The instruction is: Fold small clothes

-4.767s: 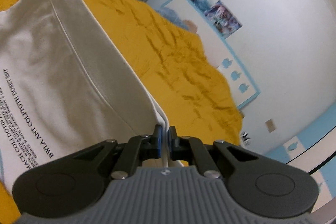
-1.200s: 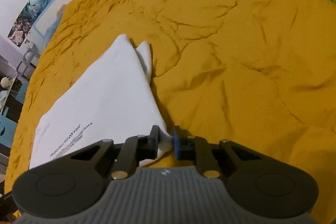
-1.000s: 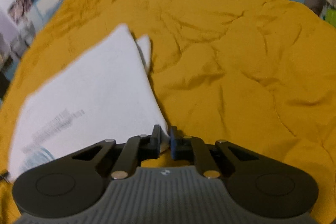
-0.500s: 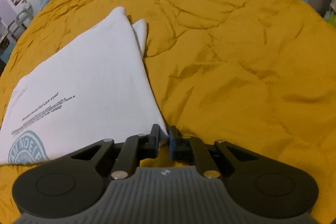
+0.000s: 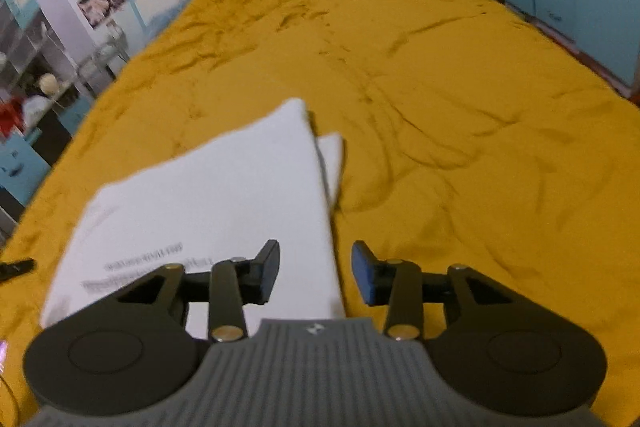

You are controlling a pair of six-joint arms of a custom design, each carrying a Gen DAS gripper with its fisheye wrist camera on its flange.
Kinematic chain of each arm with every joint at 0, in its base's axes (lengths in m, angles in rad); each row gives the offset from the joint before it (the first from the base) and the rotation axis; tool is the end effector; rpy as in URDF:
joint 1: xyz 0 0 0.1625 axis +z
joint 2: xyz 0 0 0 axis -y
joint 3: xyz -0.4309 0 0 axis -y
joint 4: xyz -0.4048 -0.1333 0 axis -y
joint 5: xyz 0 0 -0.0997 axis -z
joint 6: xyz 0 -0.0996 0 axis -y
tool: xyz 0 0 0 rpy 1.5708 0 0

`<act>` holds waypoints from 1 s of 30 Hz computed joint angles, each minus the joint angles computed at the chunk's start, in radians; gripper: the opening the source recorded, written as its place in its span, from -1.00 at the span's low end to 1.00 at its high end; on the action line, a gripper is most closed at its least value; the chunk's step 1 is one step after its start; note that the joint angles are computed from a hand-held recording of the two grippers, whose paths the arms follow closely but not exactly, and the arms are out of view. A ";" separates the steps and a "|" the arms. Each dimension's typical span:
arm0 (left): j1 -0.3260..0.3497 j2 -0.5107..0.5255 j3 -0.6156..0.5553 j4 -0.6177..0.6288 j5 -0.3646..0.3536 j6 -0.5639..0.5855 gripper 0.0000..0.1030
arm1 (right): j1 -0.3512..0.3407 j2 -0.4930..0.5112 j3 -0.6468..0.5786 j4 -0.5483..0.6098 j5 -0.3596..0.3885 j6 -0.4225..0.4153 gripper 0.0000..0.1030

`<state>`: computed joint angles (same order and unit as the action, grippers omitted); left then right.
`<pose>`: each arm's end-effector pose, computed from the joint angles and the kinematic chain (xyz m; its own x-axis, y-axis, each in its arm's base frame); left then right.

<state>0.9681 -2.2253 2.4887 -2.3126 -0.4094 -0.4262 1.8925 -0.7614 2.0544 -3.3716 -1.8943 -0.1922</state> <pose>0.0517 -0.3212 0.4097 -0.7246 -0.4137 -0.5512 0.2237 0.6154 -0.7559 0.2722 -0.4953 0.0365 -0.8781 -0.3087 0.3655 -0.4524 0.7845 -0.4242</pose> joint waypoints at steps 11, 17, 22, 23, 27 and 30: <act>0.165 0.419 -0.064 -0.507 -0.193 0.322 -0.54 | -0.126 0.151 -0.185 0.014 0.195 0.061 -0.04; 0.232 0.530 -0.109 -0.600 -0.253 0.376 -0.54 | -0.187 0.224 -0.286 0.078 0.327 0.124 -0.06; 0.269 0.580 -0.127 -0.675 -0.303 0.432 -0.54 | -0.212 0.279 -0.346 0.098 0.380 0.142 -0.41; 0.278 0.596 -0.134 -0.694 -0.315 0.445 -0.54 | -0.216 0.287 -0.354 0.100 0.396 0.140 -0.54; 0.312 0.671 -0.181 -0.744 -0.352 0.498 -0.54 | -0.224 0.314 -0.366 0.090 0.405 0.103 -0.77; 0.333 0.738 -0.235 -0.775 -0.374 0.537 -0.54 | -0.228 0.329 -0.376 0.080 0.412 0.086 -0.78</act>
